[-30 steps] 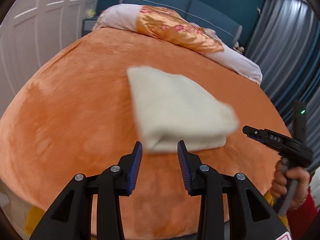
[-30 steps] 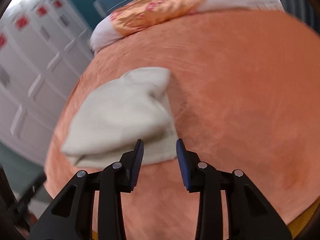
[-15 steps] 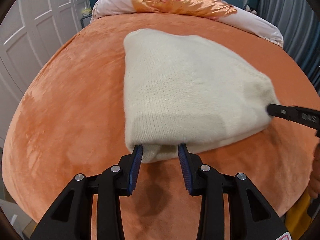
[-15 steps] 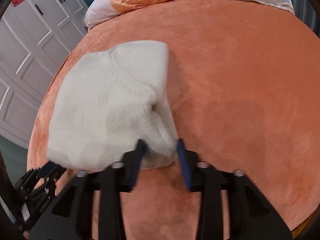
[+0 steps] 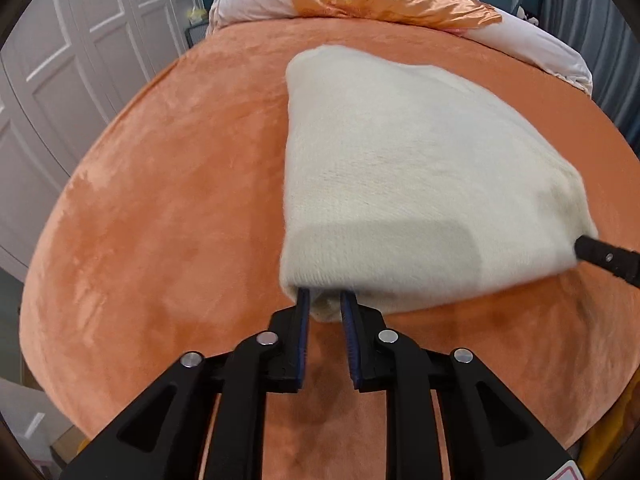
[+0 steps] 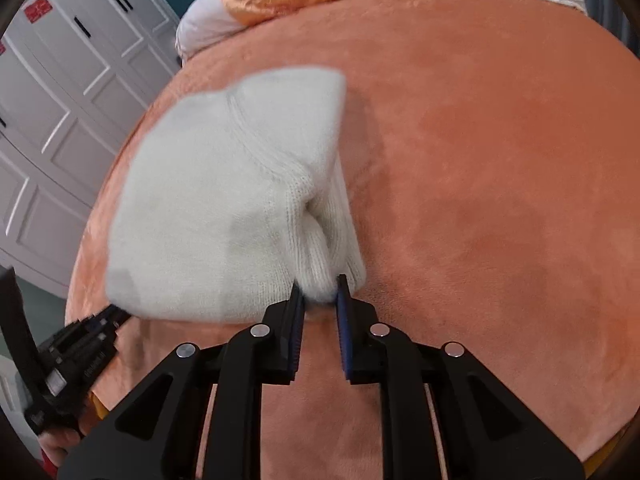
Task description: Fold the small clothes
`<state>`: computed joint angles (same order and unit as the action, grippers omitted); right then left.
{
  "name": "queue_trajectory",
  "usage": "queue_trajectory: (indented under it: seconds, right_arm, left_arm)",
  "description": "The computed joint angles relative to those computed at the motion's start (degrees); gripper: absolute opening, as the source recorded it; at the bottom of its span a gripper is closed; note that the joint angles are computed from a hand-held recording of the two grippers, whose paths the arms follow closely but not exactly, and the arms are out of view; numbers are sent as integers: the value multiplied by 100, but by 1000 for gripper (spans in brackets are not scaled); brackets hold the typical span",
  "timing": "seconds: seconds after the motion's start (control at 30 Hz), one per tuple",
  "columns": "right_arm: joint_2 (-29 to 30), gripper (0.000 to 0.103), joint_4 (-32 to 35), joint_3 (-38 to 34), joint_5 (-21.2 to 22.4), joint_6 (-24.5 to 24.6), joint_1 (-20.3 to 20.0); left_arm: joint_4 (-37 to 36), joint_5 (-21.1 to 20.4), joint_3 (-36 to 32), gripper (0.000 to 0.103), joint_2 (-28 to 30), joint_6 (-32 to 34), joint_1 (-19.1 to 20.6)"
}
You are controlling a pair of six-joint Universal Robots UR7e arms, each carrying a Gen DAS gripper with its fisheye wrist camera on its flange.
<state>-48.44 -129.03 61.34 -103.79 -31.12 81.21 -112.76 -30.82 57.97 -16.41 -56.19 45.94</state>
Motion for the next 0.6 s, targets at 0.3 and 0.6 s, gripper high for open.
queue_trajectory:
  seconds: [0.3,0.6]
  right_arm:
    - [-838,16,-1701,1631,-420,-837,57]
    - [-1171,30,-2600,2576,-533,-1287,-126]
  left_arm:
    - [376,-5,-110,27,185,-444,-284]
    - [60,-238,127,32,330,-821,-401]
